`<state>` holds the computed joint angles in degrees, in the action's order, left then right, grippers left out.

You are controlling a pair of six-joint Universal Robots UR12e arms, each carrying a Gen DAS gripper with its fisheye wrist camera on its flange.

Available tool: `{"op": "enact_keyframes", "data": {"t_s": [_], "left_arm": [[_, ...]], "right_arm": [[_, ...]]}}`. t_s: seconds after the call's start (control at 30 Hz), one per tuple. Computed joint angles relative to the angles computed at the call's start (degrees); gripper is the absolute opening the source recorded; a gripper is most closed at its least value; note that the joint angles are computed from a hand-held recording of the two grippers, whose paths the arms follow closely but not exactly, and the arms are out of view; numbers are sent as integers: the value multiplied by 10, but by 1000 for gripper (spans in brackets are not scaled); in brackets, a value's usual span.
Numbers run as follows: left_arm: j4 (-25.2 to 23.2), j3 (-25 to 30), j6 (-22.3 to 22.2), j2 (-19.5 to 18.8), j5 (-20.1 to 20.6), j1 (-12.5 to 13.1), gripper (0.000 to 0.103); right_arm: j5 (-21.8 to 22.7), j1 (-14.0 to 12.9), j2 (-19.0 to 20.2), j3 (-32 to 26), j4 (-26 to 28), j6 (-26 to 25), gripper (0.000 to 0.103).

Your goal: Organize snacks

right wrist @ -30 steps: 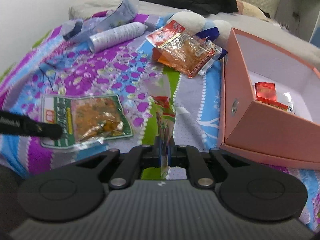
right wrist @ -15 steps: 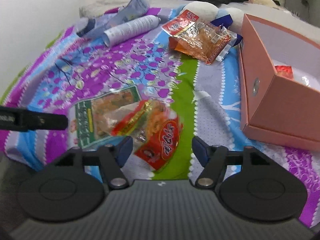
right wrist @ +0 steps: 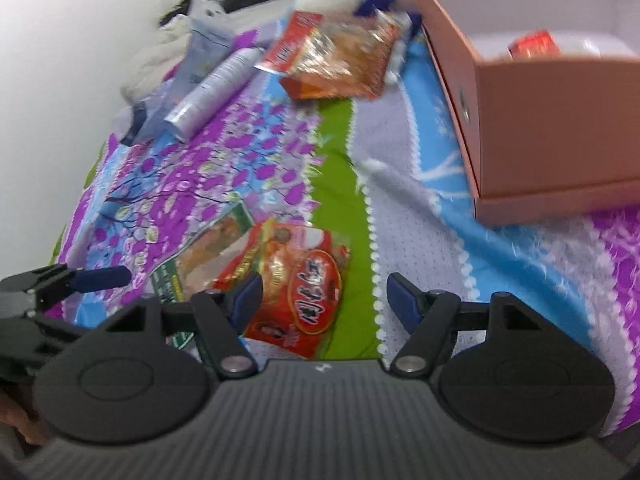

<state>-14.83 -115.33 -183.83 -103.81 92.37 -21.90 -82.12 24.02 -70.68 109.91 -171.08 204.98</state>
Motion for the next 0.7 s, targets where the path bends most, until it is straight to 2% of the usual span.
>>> {"op": "enact_keyframes", "data": {"t_s": [0.13,0.3,0.47,0.57,0.7], "left_arm": [[-9,10,43,-14,1,0,97],[-12,20,77,-31,2,3,97],[-18,26,70,-44,-39,17,101],[-5,23,54,-49,-52,21,102],[11,23,42,-54,-38,15,102]], "right_arm": [[42,-8,7,-6,11,10,72],[48,-5,16,-23,33,-19,71],[0,15,24,-53,101,-98,69],[-10,17,27,-61,117,-95,65],[-29,22,30,-64,116,-113,57]]}}
